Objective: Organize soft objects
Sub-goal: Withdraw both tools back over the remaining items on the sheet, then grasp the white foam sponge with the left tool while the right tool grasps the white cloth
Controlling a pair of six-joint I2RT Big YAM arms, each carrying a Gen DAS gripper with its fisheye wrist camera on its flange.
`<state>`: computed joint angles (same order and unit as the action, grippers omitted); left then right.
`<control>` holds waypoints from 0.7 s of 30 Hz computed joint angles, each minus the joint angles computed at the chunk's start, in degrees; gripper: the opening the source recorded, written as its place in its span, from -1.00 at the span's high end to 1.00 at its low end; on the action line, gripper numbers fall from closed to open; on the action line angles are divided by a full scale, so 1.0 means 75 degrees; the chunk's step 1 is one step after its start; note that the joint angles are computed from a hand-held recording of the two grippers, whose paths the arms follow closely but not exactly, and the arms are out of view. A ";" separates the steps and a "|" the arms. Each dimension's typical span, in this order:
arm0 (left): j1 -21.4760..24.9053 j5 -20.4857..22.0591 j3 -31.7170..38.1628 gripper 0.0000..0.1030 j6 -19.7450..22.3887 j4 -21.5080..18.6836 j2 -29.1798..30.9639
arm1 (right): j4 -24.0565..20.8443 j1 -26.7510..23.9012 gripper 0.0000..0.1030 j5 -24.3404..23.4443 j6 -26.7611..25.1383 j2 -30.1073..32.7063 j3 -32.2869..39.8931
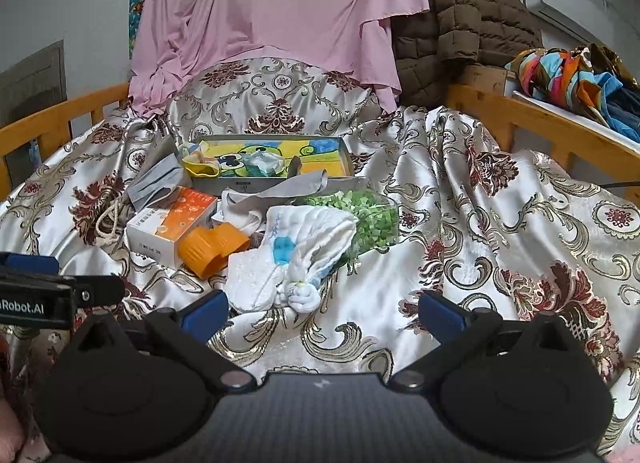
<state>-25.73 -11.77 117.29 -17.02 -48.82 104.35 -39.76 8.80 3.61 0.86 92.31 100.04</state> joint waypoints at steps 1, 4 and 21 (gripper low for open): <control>0.0007 0.0011 0.0004 -0.98 -0.0005 0.0042 0.0009 | 0.0001 -0.0005 -1.00 -0.0016 0.0037 0.0019 0.0020; 0.0026 0.0068 -0.0050 -0.98 -0.0057 0.0256 0.0011 | -0.0118 -0.0062 -1.00 -0.0184 0.0182 0.0142 0.0193; 0.0184 0.0648 0.0347 -0.98 -0.0328 0.0603 0.0463 | -0.0459 -0.0313 -1.00 -0.0911 0.0263 0.1113 0.1497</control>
<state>-24.36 -6.91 119.89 -19.48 -44.30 107.82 -43.20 6.45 -3.22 2.83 100.65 111.27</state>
